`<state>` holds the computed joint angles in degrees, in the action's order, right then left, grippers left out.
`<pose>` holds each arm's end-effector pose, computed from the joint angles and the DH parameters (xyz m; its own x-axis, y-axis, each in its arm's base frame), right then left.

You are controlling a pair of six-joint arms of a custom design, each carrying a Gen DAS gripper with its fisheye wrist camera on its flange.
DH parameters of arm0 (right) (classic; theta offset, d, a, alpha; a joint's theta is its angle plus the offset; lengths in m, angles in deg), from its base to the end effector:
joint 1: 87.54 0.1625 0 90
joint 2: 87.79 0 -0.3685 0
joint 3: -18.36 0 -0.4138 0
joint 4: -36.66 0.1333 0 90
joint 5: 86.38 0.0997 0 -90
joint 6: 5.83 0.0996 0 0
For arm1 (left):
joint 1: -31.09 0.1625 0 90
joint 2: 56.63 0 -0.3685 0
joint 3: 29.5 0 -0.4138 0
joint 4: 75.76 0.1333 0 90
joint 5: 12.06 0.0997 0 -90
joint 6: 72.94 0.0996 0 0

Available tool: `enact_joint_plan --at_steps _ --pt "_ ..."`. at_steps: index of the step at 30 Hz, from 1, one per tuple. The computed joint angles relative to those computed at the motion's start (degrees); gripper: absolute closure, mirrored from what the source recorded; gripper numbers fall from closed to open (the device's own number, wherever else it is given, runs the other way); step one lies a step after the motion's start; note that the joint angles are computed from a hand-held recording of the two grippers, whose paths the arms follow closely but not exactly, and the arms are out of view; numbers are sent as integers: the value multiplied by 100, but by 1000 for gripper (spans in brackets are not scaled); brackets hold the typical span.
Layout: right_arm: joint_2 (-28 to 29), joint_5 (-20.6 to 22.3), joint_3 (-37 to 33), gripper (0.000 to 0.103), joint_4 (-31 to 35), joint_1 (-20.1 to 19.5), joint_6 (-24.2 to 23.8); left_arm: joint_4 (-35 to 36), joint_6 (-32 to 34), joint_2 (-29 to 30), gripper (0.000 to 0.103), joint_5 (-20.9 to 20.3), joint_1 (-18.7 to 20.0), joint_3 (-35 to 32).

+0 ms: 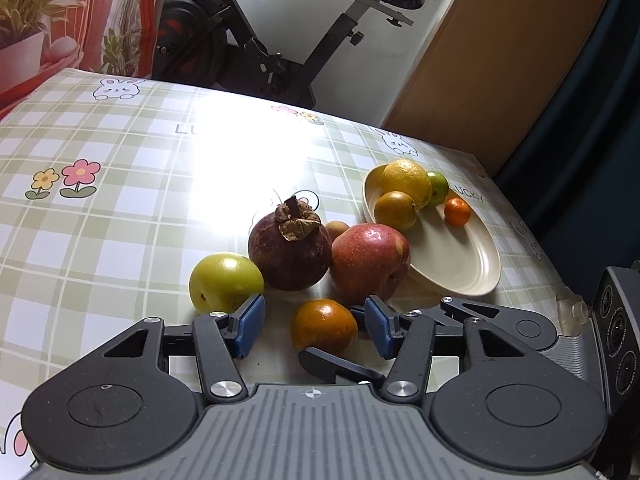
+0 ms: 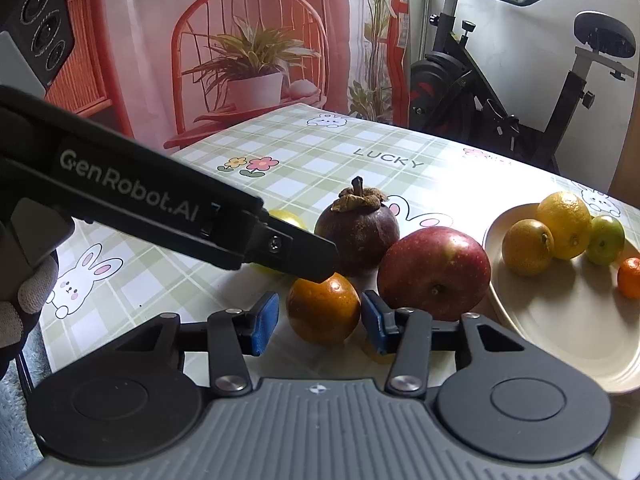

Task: Organize fruits
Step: 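Close the left gripper around the dark orange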

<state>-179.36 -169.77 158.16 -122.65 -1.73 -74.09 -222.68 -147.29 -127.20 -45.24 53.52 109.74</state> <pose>0.1156 -0.4037 0.1658 -0.4314 -0.8528 0.2943 -0.8978 0.3737 -0.2330 -0.2497 -0.3375 0.0509 -0.8853 -0.2057 -0.4171 0.1948 0.6505 -0.7341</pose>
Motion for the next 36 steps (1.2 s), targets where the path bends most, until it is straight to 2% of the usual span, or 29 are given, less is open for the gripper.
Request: enact_joint_plan --at_steps 9,11,13,36 --pt "-122 163 -5 58 215 -162 145 -560 295 264 48 -227 144 -4" --pt "-145 188 -8 58 254 -181 172 -537 243 287 54 -232 148 1" --pt "-153 204 -14 58 280 -195 182 -799 335 326 59 -268 162 52" --pt "-172 192 18 59 325 -278 301 -727 353 475 59 -100 84 10"
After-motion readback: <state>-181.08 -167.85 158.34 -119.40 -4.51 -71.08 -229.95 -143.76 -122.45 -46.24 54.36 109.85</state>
